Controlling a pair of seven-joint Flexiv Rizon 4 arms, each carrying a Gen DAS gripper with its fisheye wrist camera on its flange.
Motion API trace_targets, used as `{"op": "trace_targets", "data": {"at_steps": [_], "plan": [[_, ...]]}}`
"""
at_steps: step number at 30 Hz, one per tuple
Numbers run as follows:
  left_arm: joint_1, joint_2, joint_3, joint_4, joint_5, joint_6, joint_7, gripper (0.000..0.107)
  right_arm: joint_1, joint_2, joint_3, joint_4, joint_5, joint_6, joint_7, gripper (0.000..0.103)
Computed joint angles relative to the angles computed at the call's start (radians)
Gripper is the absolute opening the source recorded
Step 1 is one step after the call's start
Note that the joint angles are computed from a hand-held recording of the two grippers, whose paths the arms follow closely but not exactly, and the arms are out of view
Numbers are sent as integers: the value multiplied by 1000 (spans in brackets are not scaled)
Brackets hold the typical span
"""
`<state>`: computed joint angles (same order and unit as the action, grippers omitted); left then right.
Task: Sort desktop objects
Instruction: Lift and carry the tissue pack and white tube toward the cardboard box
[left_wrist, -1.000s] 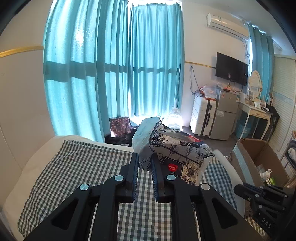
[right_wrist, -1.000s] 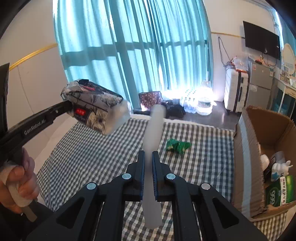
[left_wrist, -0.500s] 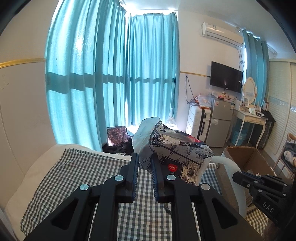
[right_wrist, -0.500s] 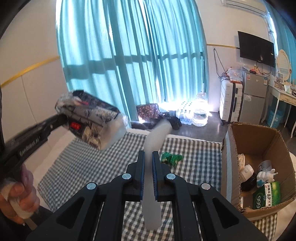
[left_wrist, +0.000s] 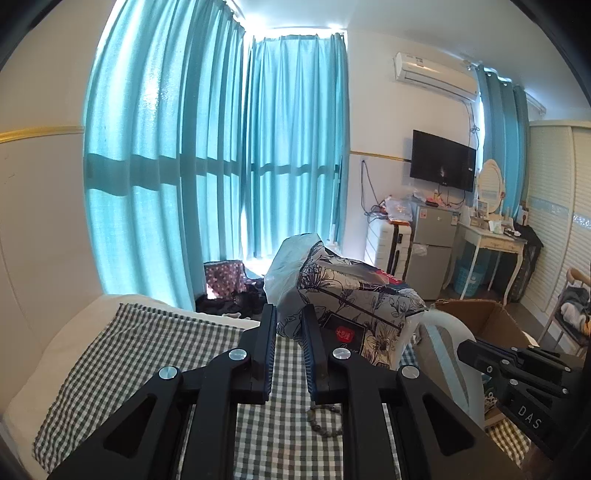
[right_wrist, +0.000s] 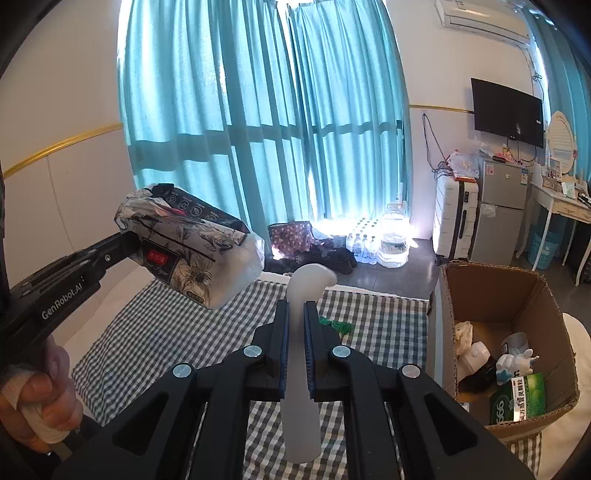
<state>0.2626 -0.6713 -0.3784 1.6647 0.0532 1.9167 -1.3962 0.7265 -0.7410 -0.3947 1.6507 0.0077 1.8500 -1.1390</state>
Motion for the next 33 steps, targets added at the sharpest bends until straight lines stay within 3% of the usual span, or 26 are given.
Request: {"op": "trace_targets", "data": {"at_steps": [9,14,20,33], "plan": [[-94,-7,50,-30,-27,24,-6,14,36,29,-57,57,17,27,-49,7],[-132,-15,56,-54,-37,17,-15,14,-14,62,-6,78,34,50,-86,7],[-158,-47,26,-102,-31,-8,1,14,-16,77,-40,97,85,56,-122,7],[-286,-142,39,-260,-103,-71,60,14,-78,73,-78,108,129,51,-129,7]]}}
